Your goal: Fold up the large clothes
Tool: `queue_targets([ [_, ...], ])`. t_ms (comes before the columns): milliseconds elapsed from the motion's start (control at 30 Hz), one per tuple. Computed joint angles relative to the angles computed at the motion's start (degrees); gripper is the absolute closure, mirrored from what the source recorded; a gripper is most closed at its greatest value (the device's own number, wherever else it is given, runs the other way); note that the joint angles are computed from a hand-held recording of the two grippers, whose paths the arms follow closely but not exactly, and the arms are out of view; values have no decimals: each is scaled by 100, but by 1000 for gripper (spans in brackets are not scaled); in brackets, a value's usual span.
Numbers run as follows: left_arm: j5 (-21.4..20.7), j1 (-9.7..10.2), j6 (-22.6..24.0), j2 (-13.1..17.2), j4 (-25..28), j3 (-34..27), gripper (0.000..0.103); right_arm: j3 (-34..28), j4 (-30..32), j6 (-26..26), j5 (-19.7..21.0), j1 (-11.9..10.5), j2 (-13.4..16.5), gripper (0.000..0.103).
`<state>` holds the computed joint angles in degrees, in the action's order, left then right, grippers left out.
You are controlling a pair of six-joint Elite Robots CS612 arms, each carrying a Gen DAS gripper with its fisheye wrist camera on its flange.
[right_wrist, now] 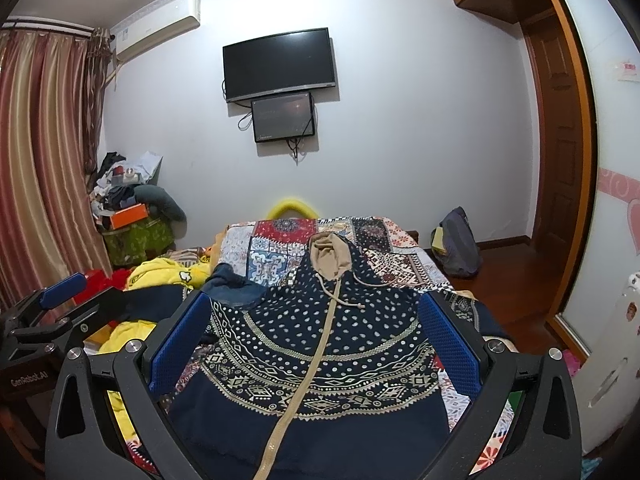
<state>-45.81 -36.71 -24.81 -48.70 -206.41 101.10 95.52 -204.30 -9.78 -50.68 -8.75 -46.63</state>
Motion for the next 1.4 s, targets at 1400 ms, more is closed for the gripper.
queue_targets([
  [1400, -3896, 3109, -3824, 1310, 2294, -1033, 27, -4062, 5007, -1755, -1832, 1121, 2088, 0],
])
